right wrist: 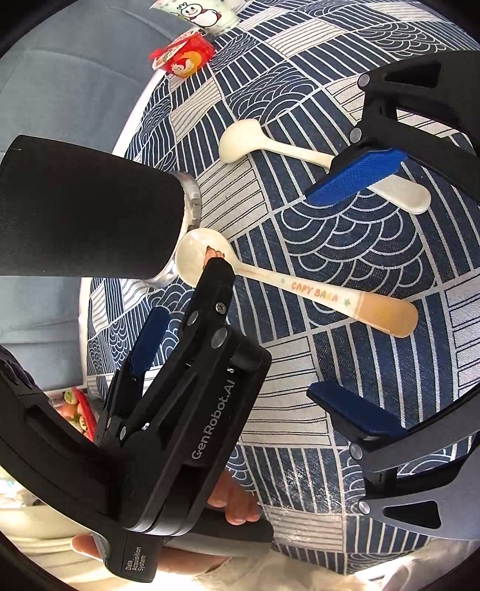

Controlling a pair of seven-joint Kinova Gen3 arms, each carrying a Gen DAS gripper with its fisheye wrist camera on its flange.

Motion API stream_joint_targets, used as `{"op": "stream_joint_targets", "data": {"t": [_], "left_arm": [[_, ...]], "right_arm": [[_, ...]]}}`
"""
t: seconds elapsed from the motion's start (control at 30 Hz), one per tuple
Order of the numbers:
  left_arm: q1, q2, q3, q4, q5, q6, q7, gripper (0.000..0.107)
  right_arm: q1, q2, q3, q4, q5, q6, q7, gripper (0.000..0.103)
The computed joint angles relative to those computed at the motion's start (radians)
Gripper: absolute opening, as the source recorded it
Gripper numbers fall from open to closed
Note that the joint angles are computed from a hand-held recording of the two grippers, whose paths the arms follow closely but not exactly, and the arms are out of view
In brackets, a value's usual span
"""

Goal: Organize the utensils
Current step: 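Close the right gripper on the spoon handle while the left gripper grasps its bowl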

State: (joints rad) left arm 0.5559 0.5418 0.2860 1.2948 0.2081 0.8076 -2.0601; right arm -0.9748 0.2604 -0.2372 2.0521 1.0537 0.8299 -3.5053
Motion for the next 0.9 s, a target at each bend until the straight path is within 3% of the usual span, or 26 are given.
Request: {"op": "stream_joint_targets", "data": {"t": [0.03,0.17,0.23,0.3,0.33,0.4,0.5,0.53,0.63,0.8,0.87,0.9], "left_arm": [[0.016,0.002,-0.012,-0.010,-0.017,0.012,0.014,0.063],[0.015,0.012,-0.002,-0.032,-0.016,0.054,0.012,0.054],[0.006,0.022,0.010,-0.052,-0.003,0.086,-0.010,0.041],[0.020,0.028,-0.002,-0.066,-0.010,0.097,-0.002,0.035],[0.018,0.036,0.002,-0.078,-0.005,0.112,-0.007,0.021],[0.000,0.061,0.016,-0.116,0.026,0.158,-0.020,0.014],[-0.031,0.082,0.037,-0.137,0.084,0.202,-0.054,0.002],[-0.047,0.085,0.051,-0.139,0.100,0.214,-0.064,0.002],[-0.020,0.050,0.015,-0.106,0.088,0.190,-0.074,0.002],[-0.002,0.031,-0.009,-0.103,0.058,0.182,-0.036,0.005],[-0.008,0.021,-0.003,-0.098,0.052,0.188,-0.054,0.014],[-0.003,0.007,-0.006,-0.082,0.039,0.171,-0.057,0.035]], "right_arm": [[0.001,-0.001,0.000,0.001,0.000,-0.002,0.002,0.092],[0.005,-0.001,0.002,-0.001,-0.007,0.000,0.007,0.091],[0.005,-0.003,0.001,0.001,-0.005,-0.003,0.012,0.090],[0.011,-0.013,-0.001,0.009,0.004,-0.017,0.027,0.082],[0.016,-0.019,-0.003,0.009,0.000,-0.023,0.041,0.072],[0.022,-0.030,-0.007,0.015,-0.006,-0.031,0.059,0.059],[0.028,-0.039,-0.004,0.018,-0.014,-0.015,0.046,0.025],[0.031,-0.040,-0.004,0.018,-0.017,-0.009,0.041,0.017],[0.050,-0.048,-0.009,0.017,-0.037,-0.014,0.086,0.008],[0.054,-0.041,-0.011,0.004,-0.047,-0.006,0.142,0.007],[0.055,-0.041,-0.009,0.005,-0.046,-0.010,0.153,0.007],[0.055,-0.039,-0.008,0.004,-0.046,-0.009,0.160,0.007]]}}
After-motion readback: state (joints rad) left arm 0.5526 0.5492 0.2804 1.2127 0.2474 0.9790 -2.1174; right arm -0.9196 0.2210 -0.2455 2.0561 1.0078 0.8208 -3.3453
